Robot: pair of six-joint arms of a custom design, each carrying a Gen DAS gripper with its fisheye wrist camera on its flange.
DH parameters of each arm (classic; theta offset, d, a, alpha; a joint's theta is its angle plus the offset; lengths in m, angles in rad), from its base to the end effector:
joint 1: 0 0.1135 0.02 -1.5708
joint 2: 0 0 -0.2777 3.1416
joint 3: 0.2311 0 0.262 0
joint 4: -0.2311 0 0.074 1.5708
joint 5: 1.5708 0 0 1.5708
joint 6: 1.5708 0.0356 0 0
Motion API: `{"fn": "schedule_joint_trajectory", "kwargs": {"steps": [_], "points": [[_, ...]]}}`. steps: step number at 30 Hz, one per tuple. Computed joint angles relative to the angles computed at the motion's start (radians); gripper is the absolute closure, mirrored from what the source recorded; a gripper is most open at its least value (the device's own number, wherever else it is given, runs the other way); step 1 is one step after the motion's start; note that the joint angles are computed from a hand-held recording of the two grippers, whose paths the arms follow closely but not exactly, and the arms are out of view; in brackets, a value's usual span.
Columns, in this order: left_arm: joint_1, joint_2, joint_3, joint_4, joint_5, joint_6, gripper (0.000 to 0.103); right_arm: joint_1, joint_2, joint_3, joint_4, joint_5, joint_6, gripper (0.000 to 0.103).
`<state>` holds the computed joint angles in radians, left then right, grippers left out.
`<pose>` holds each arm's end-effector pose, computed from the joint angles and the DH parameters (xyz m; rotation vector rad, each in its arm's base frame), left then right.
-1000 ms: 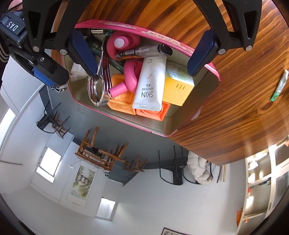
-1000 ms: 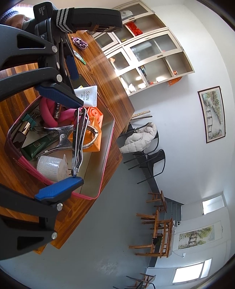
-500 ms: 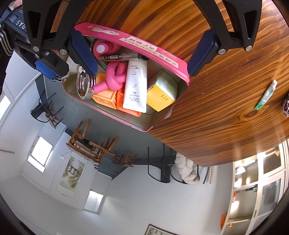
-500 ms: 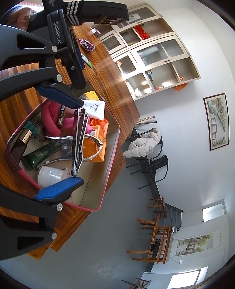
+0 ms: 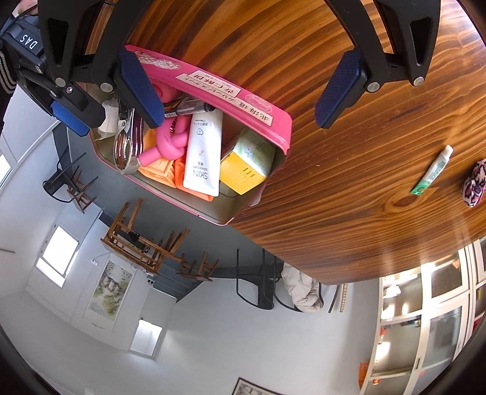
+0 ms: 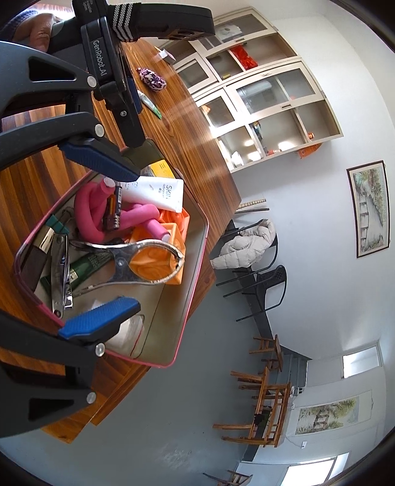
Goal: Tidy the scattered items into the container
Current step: 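Move both grippers back over the plush toy and toothpaste tube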
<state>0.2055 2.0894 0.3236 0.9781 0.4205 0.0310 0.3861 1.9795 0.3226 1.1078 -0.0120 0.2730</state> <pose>0.2401 0.0352 0.0174 0.0015 2.3028 -0.3744 0.2423 0.0989 0.0519 -0.1285 2.1425 0.4015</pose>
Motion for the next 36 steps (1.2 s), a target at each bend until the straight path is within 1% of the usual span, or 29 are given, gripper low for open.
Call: {"fn": "schedule_joint_trajectory", "kwargs": {"steps": [8, 12, 17, 21, 27, 32, 36], "points": [[0.137, -0.009, 0.009, -0.047, 0.046, 0.035, 0.002, 0.085, -0.018, 0.030, -0.047, 0.030, -0.003, 0.021], [0.247, -0.008, 0.024, -0.083, 0.072, 0.076, 0.002, 0.148, -0.028, 0.054, -0.079, 0.047, -0.004, 0.021], [0.406, -0.006, 0.071, -0.165, 0.105, 0.131, 0.002, 0.250, -0.033, 0.100, -0.124, 0.076, -0.019, 0.021], [0.534, 0.017, 0.134, -0.237, 0.107, 0.185, 0.002, 0.331, -0.007, 0.161, -0.170, 0.091, -0.033, 0.021], [0.694, 0.084, 0.270, -0.348, 0.102, 0.216, 0.002, 0.421, 0.055, 0.306, -0.304, 0.085, -0.052, 0.021], [0.773, 0.118, 0.370, -0.416, 0.100, 0.240, 0.002, 0.468, 0.116, 0.409, -0.385, 0.064, -0.040, 0.021], [0.792, 0.145, 0.438, -0.450, 0.088, 0.251, 0.002, 0.499, 0.154, 0.483, -0.447, 0.078, -0.052, 0.021]]}}
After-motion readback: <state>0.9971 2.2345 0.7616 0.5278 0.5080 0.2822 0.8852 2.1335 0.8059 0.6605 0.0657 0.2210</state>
